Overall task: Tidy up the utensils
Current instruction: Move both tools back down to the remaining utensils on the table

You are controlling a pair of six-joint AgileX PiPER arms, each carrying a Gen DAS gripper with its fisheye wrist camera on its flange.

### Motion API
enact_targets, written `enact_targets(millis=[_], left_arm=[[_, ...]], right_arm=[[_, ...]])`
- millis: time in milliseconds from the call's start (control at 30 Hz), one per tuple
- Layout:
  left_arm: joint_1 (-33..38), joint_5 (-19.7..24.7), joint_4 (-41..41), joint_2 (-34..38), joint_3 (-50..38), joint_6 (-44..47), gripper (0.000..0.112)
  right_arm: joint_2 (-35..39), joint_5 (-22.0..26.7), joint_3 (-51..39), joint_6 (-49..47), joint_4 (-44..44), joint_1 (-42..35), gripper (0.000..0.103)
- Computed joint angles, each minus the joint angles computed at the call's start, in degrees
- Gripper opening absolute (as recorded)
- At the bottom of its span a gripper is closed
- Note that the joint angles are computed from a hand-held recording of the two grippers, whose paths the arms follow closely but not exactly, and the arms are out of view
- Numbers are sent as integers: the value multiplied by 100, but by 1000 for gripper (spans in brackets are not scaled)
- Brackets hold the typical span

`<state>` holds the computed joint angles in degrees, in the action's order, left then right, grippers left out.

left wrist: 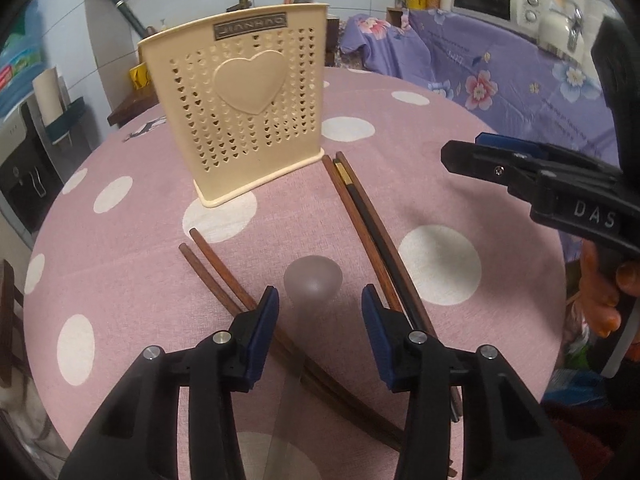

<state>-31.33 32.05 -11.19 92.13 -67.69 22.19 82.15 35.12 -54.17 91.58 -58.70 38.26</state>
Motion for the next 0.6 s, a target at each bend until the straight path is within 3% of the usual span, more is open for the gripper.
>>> enact_targets(millis=[233,300,433,600], left_arm=[[-440,-210,1291,19,86,-727,43],[-500,-122,1440,131,-17,-723,38],[-429,29,1262,384,-250,-557,33],[-259,254,747,553,-510,-306,16]], right_arm=[[-52,-210,146,89,160,-58,62],[-56,-235,135,68,258,-74,62],[-102,-216,169,152,225,-38,62],[-137,-216,185,152,249,-69,62]])
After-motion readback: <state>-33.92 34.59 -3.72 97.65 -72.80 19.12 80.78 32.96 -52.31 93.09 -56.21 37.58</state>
